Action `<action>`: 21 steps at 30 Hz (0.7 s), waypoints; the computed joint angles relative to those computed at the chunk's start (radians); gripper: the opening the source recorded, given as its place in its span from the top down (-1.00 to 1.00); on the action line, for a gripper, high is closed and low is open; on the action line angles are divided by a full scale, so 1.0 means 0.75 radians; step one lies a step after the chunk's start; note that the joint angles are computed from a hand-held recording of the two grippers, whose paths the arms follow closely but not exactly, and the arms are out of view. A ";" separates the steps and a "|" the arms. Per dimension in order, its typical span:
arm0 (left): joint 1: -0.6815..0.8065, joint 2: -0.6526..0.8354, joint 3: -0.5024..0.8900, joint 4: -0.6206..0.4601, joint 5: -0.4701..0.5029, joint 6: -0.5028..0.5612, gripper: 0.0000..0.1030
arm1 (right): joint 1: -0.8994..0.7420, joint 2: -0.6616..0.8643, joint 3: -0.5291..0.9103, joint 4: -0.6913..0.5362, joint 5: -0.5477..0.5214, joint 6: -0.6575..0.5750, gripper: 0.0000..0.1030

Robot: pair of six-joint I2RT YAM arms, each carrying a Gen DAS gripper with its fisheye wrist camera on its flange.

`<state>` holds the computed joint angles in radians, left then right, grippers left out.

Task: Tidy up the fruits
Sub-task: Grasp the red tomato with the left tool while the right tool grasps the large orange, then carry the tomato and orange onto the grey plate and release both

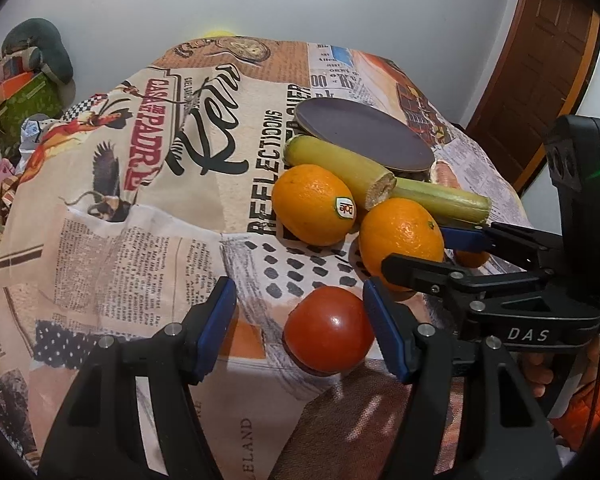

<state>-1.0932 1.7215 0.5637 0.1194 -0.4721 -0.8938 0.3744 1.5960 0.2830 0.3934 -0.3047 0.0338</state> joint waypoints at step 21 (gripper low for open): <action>-0.046 0.113 0.094 0.029 0.081 0.044 0.10 | -0.205 -0.427 -0.147 -0.225 -0.005 -0.014 -0.25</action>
